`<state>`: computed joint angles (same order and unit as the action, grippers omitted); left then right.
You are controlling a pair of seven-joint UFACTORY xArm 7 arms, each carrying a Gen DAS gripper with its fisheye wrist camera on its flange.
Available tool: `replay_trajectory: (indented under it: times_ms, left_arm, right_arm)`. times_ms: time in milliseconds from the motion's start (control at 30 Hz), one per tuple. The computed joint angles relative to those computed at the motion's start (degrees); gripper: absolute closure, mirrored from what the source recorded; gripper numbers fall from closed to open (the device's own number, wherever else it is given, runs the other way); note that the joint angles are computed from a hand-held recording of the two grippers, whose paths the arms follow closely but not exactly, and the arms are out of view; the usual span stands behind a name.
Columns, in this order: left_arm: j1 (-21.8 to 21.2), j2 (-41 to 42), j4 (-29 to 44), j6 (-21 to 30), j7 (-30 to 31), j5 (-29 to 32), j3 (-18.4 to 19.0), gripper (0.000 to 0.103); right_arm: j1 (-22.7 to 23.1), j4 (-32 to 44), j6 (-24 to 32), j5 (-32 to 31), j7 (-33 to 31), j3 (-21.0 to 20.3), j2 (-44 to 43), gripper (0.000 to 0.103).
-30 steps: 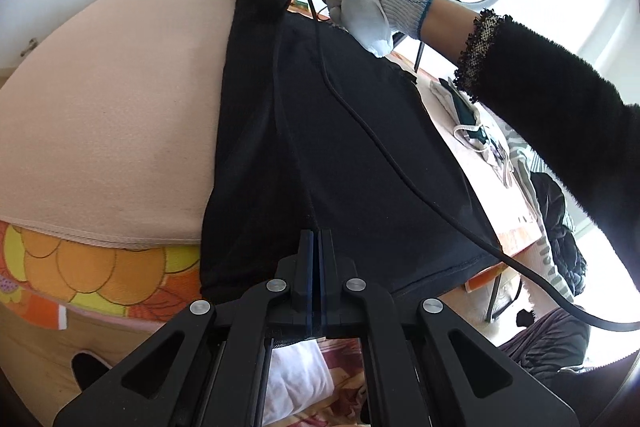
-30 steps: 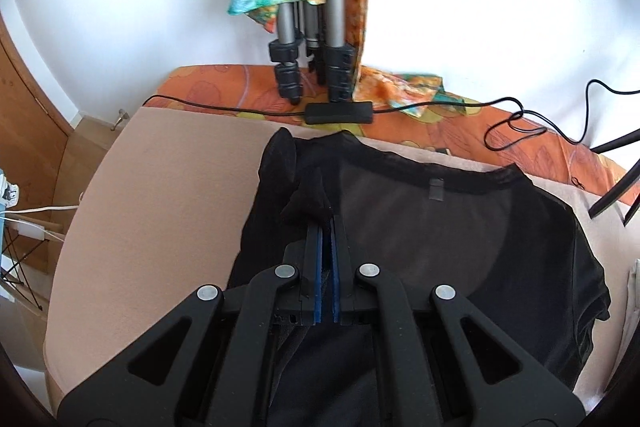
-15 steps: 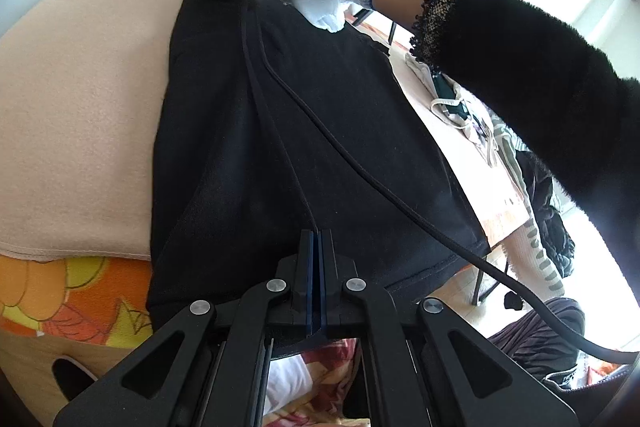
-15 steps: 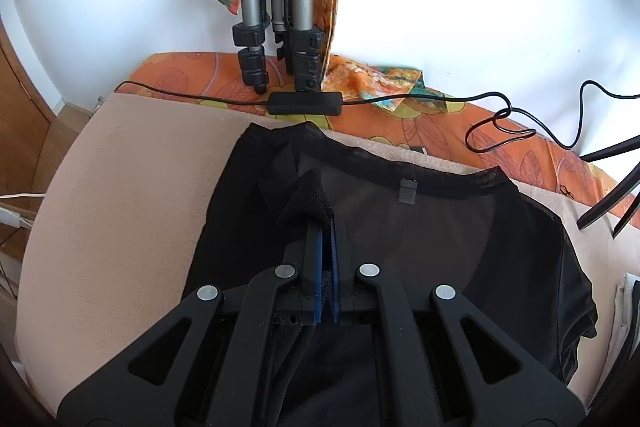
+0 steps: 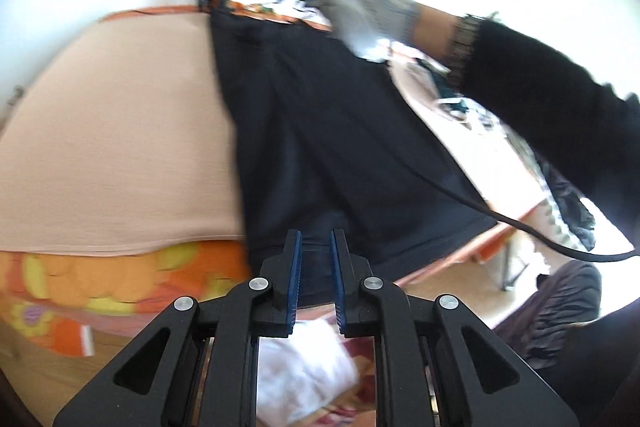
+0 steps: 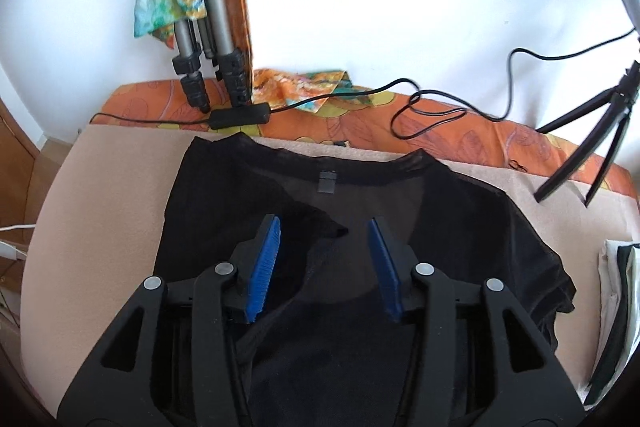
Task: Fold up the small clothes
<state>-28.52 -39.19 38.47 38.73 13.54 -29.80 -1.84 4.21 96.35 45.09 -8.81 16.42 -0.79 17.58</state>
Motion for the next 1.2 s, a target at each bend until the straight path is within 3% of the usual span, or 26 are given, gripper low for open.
replay_trajectory:
  times_ms: [133,267,367,433,600,767,800,833,900,967,1067,1133,1200]
  left_arm:
    - [2.62,0.21,-0.88,1.88,-0.89,0.74,2.18,0.09]
    - [3.2,-0.91,-2.35,1.02,-0.66,1.24,1.04,0.089]
    - [2.39,-1.48,-3.09,1.16,-0.31,0.98,0.98,0.068]
    - [1.51,-1.22,-3.55,0.64,0.59,-0.08,1.68,0.067]
    - [1.5,-1.24,-4.74,-1.97,-0.69,2.22,-1.13,0.067]
    - [-0.41,-1.2,-5.24,-4.45,-0.96,2.93,-1.32,0.067]
    - [-0.96,-1.35,-5.31,-4.62,-0.67,2.92,-1.16,0.071]
    - [-0.58,-1.36,-5.5,-5.51,-1.09,3.75,-1.95,0.083]
    - [-0.06,-1.78,-5.84,-6.46,-1.71,6.14,-3.34,0.094]
    - [-0.61,-2.08,-6.04,-6.87,-2.12,6.86,-3.16,0.097]
    - [-0.45,-2.42,-6.34,-7.57,-2.89,8.54,-3.45,0.1]
    - [-0.21,-2.77,-6.41,-7.67,-3.88,9.33,-3.48,0.101]
    - [-0.62,-3.13,-6.31,-7.51,-3.79,9.78,-2.94,0.101]
  right_arm:
    - [-2.94,-14.17,-2.93,8.29,-5.71,1.31,-13.97,0.055]
    - [-2.7,-30.55,-2.51,18.06,-14.41,0.38,-31.14,0.055]
    - [-0.63,-41.44,1.19,22.32,-17.24,-0.93,-43.69,0.055]
    - [0.6,-47.55,4.04,23.06,-17.63,-0.71,-50.93,0.055]
    - [4.52,-57.31,10.44,25.76,-16.46,-0.04,-63.02,0.055]
    - [8.09,-63.29,11.87,29.04,-15.03,0.09,-68.48,0.055]
    - [8.45,-63.97,11.67,29.28,-14.86,0.28,-68.73,0.055]
    - [8.79,-64.49,11.47,29.34,-14.75,0.56,-68.84,0.055]
    - [9.39,-64.86,11.54,29.36,-14.57,0.78,-68.48,0.055]
    - [10.08,-65.1,11.91,29.4,-14.55,1.0,-68.22,0.057]
    - [10.66,-65.62,12.68,29.54,-14.17,1.08,-67.67,0.07]
    - [10.6,-65.98,12.38,29.13,-13.96,1.5,-67.8,0.098]
    - [11.5,-66.33,12.48,31.51,-14.37,-0.39,-67.67,0.1]
